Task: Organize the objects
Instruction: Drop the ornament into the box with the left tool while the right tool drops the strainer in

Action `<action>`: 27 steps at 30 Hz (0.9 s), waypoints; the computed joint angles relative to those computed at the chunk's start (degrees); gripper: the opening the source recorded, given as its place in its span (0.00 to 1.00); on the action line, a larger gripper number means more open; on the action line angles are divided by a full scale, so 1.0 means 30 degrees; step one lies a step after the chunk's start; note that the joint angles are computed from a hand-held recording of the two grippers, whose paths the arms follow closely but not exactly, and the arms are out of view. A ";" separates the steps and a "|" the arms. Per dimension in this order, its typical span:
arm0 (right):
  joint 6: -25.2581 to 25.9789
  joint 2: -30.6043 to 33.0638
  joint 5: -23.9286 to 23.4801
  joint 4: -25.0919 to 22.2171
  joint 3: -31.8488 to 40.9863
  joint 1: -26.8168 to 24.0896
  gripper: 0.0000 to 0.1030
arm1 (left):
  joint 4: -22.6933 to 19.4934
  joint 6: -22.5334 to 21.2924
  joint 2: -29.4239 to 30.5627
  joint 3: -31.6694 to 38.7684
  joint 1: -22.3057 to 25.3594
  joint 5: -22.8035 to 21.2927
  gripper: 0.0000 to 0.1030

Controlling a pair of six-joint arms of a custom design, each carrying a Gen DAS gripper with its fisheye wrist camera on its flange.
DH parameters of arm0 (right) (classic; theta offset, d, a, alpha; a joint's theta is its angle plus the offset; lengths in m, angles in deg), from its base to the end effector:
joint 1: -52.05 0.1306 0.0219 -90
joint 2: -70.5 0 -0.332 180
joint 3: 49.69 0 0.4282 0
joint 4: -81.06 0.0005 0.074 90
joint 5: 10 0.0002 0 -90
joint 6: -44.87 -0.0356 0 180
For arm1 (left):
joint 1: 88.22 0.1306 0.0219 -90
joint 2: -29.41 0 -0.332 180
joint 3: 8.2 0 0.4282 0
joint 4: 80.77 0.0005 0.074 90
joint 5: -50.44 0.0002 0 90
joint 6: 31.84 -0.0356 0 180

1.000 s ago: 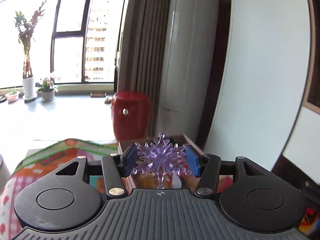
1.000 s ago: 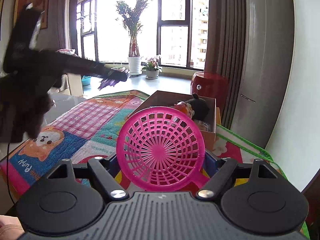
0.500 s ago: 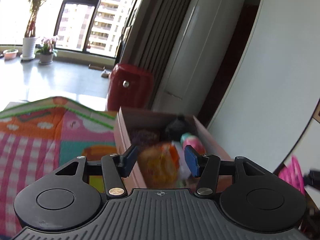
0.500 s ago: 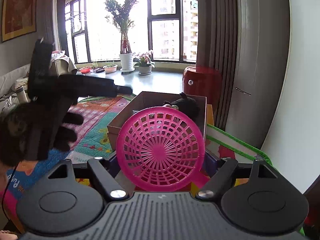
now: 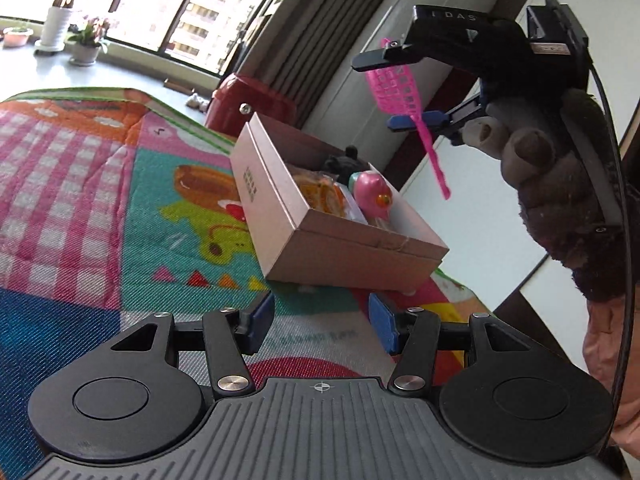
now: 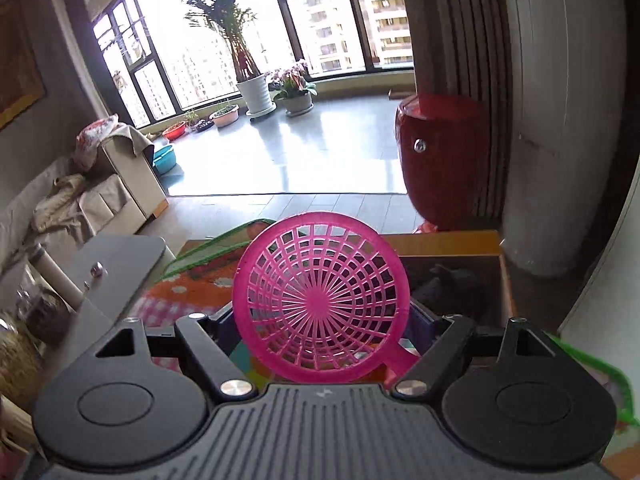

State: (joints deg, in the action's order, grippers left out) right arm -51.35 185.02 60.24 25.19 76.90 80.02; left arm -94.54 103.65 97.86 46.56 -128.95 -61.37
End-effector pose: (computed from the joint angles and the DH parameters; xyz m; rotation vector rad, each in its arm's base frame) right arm 0.5739 0.3178 0.4476 -0.6222 2.3021 0.6941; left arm 0.3197 -0.2585 0.2885 -0.3240 2.0336 -0.5612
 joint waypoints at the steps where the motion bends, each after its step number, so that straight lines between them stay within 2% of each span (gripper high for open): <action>1: -0.1000 0.0862 -0.0608 -0.0598 0.1063 0.0021 0.78 | 0.0338 0.0170 -0.0094 -0.0181 0.0092 0.0097 0.55; 3: -0.2281 0.2059 -0.1387 -0.1321 0.2296 0.0124 0.78 | 0.0685 0.0410 -0.0352 -0.0434 0.0117 0.0198 0.55; 5: -0.2888 0.3042 -0.1515 -0.1833 0.3187 0.0237 0.78 | 0.0876 0.0370 -0.0613 -0.0620 0.0105 0.0244 0.55; 7: -0.2743 0.3554 -0.0329 -0.1670 0.3336 0.0477 0.78 | 0.0809 0.0222 -0.0897 -0.0767 -0.0005 0.0045 0.55; 9: -0.1695 0.3639 0.2077 -0.0734 0.2890 0.0820 0.79 | 0.0605 0.0187 -0.1057 -0.0823 -0.0007 -0.0194 0.55; 11: -0.0938 0.3730 0.2811 -0.0592 0.2821 0.0857 0.84 | 0.0421 0.0284 -0.1207 -0.0913 0.0043 -0.0451 0.55; 16: -0.0494 0.1699 0.1794 0.1111 0.0420 0.0390 0.87 | -0.0129 0.0831 -0.0910 -0.0682 0.0221 -0.0635 0.55; 23: 0.1241 -0.1566 0.1740 0.3142 -0.3581 -0.0456 0.87 | -0.0961 0.0886 0.0015 0.0308 -0.0110 -0.0740 0.55; 25: 0.1596 -0.2438 0.1584 0.3414 -0.4818 -0.0806 0.87 | -0.1397 0.0757 0.0280 0.0712 -0.0280 -0.1009 0.55; 27: 0.2007 -0.3466 0.1646 0.4031 -0.6346 -0.1060 0.87 | -0.2281 0.0470 0.0694 0.1339 -0.0594 -0.1894 0.55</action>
